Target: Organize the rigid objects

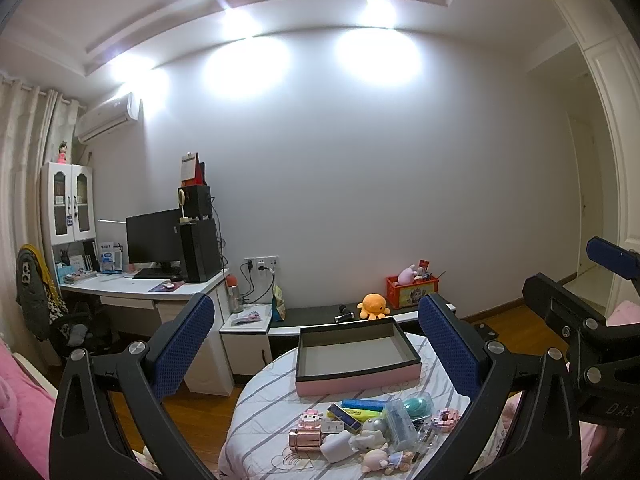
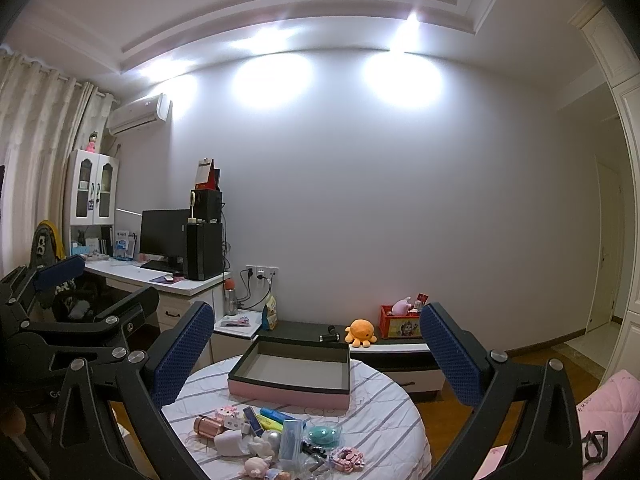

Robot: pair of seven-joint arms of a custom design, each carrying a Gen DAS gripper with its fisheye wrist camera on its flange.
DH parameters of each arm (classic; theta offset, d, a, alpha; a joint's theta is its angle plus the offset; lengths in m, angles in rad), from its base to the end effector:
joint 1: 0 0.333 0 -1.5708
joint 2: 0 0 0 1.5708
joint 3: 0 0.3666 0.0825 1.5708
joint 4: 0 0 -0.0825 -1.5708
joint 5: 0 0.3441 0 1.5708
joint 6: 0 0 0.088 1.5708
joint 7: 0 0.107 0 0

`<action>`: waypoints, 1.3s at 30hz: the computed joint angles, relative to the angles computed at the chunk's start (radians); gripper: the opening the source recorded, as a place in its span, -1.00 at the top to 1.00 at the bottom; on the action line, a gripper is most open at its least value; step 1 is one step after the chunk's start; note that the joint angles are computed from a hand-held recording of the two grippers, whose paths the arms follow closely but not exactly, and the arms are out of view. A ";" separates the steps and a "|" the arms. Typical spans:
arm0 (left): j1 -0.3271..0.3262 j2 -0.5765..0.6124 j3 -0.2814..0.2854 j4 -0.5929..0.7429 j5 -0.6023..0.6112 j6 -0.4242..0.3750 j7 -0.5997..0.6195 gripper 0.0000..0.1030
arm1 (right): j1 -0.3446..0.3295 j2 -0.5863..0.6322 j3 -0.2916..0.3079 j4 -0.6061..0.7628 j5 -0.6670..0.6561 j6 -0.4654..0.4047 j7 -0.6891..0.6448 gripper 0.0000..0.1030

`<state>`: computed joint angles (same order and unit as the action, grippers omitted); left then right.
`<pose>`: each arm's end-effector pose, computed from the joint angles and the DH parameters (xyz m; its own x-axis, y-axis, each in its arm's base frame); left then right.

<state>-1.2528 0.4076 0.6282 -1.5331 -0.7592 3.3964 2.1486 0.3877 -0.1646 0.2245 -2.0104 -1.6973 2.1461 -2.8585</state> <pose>0.5104 -0.4083 0.6917 -0.4551 -0.8862 -0.0861 -0.0199 0.1068 -0.9941 0.4308 0.2646 0.6626 -0.3667 -0.9295 0.0391 -0.0308 -0.0298 -0.9991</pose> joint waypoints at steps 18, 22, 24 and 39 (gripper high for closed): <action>-0.022 0.005 0.034 0.001 0.015 -0.014 -0.024 -1.00 | 0.000 -0.004 0.001 0.002 0.010 0.000 -0.013 -1.00; -0.024 0.003 0.037 -0.006 0.028 -0.009 -0.035 -1.00 | 0.000 -0.004 0.002 0.002 0.010 0.001 -0.013 -1.00; -0.024 0.003 0.037 -0.007 0.029 -0.010 -0.036 -1.00 | 0.000 -0.004 0.002 0.002 0.011 0.000 -0.014 -1.00; 0.008 -0.020 -0.017 -0.026 -0.002 0.004 0.022 -1.00 | 0.002 -0.008 0.006 0.007 0.041 -0.003 -0.041 -1.00</action>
